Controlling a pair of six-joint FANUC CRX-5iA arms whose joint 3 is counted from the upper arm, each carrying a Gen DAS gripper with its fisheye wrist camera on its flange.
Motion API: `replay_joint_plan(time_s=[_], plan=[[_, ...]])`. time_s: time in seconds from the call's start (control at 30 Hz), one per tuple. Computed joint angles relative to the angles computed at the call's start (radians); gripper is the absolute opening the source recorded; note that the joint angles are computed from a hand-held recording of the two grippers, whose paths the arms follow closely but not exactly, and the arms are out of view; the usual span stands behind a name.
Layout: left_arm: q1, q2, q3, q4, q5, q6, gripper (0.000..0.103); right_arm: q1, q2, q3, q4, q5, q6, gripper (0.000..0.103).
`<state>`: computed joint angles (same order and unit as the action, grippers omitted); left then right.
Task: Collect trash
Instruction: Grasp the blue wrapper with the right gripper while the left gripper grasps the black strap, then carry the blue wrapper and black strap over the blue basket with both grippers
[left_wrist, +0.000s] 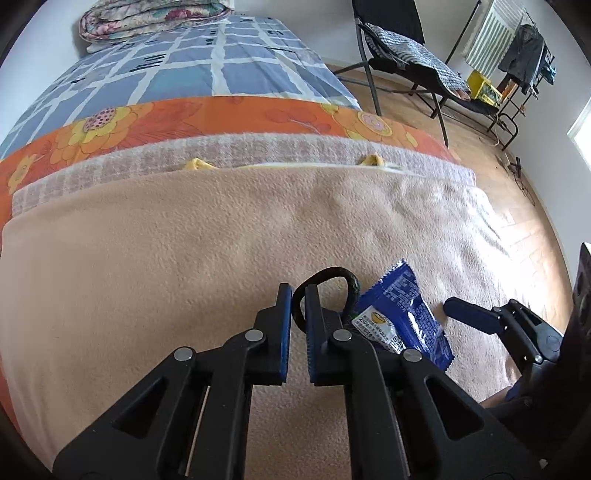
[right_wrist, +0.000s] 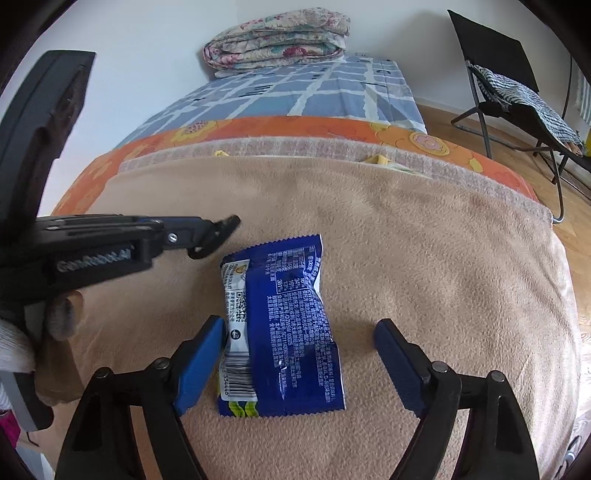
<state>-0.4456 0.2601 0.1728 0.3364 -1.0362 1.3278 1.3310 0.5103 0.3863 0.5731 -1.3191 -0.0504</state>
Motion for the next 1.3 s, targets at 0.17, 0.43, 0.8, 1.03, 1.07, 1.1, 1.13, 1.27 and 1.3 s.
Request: replay_joint_plan(time_s=[0.17, 0.43, 0.8, 1.03, 1.07, 1.1, 1.13, 1.27, 1.3], plan=[[0.011, -0.009, -0.016, 0.019, 0.011, -0.007, 0.005, 0.001, 0.007, 0.012, 0.004, -0.013, 0.019, 0.060], [0.029, -0.065, -0.056, 0.032, 0.016, -0.019, 0.005, 0.018, -0.037, -0.044, 0.025, 0.027, -0.056, 0.057], [0.058, -0.240, -0.154, 0.032, -0.010, -0.049, 0.005, 0.101, 0.002, 0.113, 0.070, -0.133, 0.007, 0.057], [0.096, -0.399, -0.235, 0.052, -0.052, -0.073, 0.005, 0.177, 0.047, 0.254, 0.114, -0.251, 0.007, 0.057], [0.104, -0.425, -0.251, 0.061, -0.060, -0.077, 0.005, 0.187, 0.060, 0.282, 0.121, -0.269, 0.013, 0.057], [0.115, -0.449, -0.266, 0.071, -0.068, -0.085, 0.005, 0.200, 0.074, 0.313, 0.131, -0.285, 0.017, 0.057], [0.126, -0.481, -0.285, 0.080, -0.081, -0.093, 0.005, 0.211, 0.079, 0.325, 0.138, -0.292, 0.015, 0.057], [0.156, -0.572, -0.328, 0.081, -0.124, -0.112, 0.005, 0.252, 0.122, 0.417, 0.167, -0.339, 0.028, 0.057], [0.168, -0.597, -0.343, 0.090, -0.136, -0.121, 0.005, 0.261, 0.133, 0.438, 0.174, -0.351, 0.034, 0.057]])
